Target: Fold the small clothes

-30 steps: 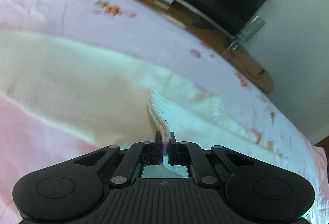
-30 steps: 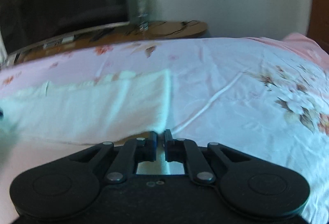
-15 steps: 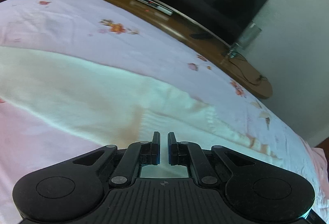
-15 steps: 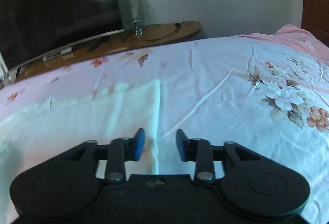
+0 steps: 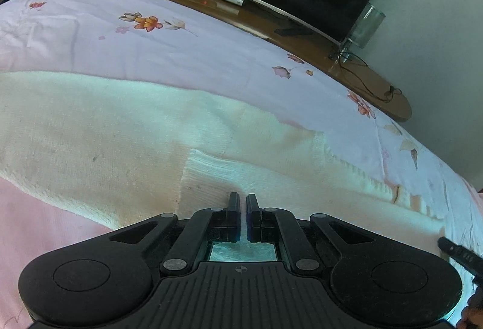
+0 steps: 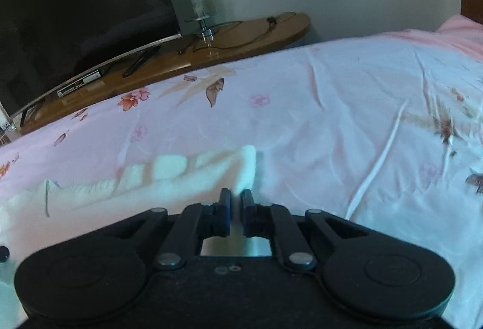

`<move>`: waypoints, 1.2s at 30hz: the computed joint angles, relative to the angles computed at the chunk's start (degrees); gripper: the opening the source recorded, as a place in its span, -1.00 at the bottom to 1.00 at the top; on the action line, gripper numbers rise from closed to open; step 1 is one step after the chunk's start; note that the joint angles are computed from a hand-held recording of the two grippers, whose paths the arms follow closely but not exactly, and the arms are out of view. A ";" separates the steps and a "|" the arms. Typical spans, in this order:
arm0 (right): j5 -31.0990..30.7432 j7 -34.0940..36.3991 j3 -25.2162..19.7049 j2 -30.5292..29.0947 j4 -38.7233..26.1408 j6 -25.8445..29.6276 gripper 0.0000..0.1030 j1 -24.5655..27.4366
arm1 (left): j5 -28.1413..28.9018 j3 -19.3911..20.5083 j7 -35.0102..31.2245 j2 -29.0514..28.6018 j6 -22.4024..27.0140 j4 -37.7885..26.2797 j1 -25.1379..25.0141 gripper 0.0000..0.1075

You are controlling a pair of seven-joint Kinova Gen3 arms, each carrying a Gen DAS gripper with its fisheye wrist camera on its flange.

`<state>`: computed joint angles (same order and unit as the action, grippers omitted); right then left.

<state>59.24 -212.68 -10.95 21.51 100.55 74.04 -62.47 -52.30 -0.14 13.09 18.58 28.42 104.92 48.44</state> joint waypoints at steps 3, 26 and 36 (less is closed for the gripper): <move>-2.27 1.40 1.86 0.24 -0.73 1.41 -0.87 -1.04 | 2.85 1.47 -2.94 -0.08 1.71 -1.31 -1.14 -0.91; 1.05 1.05 0.53 -1.19 -1.44 1.48 -0.47 -1.07 | 8.87 4.14 -8.63 -2.36 8.48 -3.63 -1.82 -0.90; 3.79 9.56 -2.39 1.65 -7.74 -7.62 -0.33 -5.21 | 14.05 8.66 -6.91 -10.80 11.28 4.37 -7.38 -0.79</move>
<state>63.03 -203.12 -13.34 23.16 92.81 66.42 -67.68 -38.25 8.53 6.17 7.78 39.71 109.30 41.06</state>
